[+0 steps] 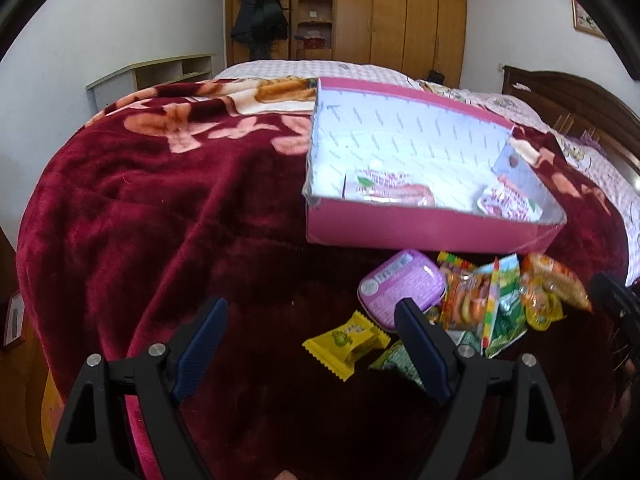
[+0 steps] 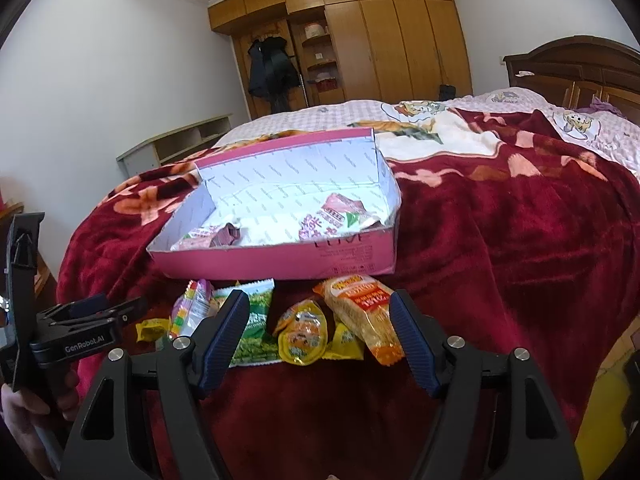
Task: Organize snacks
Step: 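Withdraw both open tools from the box back toward the snack pile, then grasp the yellow candy with the left tool while the right tool grasps the rice cracker bag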
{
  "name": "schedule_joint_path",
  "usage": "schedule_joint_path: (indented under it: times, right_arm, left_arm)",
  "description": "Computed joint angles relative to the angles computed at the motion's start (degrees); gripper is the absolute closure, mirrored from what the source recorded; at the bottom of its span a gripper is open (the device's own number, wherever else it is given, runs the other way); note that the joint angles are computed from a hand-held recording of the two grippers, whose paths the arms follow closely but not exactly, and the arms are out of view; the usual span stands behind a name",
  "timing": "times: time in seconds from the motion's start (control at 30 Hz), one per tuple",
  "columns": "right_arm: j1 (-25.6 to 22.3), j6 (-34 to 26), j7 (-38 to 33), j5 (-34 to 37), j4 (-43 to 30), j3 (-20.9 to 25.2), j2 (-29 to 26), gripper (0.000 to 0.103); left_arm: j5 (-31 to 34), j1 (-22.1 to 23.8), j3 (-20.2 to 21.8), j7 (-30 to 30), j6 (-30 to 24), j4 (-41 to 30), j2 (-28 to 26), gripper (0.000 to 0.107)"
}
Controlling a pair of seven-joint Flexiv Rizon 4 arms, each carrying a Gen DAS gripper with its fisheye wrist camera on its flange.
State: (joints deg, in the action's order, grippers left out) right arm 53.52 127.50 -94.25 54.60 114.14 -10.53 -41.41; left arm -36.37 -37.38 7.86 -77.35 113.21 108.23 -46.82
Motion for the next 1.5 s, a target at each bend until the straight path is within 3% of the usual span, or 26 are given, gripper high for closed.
schedule_joint_path:
  times: [0.17,0.43,0.67,0.77,1.03,1.33,1.5]
  right_arm:
    - [-0.11,-0.80,0.43,0.16,0.21,-0.12,-0.47,0.029]
    - [1.09,-2.13,1.87,0.27,0.55,-1.93,-1.32,0.029]
    - [1.95,-2.69,4.35,-1.41,1.41,-3.83,-2.07,0.029]
    - [2.03,-2.89,5.55,-2.13,1.66,-4.79,-2.35,0.029]
    - [6.07,-8.84,8.76,-2.11,1.62,-12.67,-4.37,0.029]
    - [-0.80,-9.25,15.40,-13.05,0.85,-8.10,-4.89,0.029]
    - [1.69,-11.76,18.70,-15.38,1.15,-11.47,-6.60,0.029]
  left_arm:
    - [-0.21,-0.98,1.23,0.93,-1.13,-1.29,-1.69,0.018]
    - [3.54,2.59,-1.55,-0.45,-0.59,-2.13,-2.98,0.019]
    - [0.37,-2.21,3.73,0.05,-1.45,-2.83,-4.62,0.027]
    - [-0.14,-2.56,4.06,0.61,-1.57,-3.09,-5.01,0.028]
    - [-0.44,-1.28,2.86,0.46,-1.18,-4.17,-5.72,0.028]
    - [0.35,0.56,0.82,0.41,0.42,-4.30,-6.03,0.028]
    - [0.93,1.77,-0.31,0.02,-0.01,-4.37,-5.93,0.028]
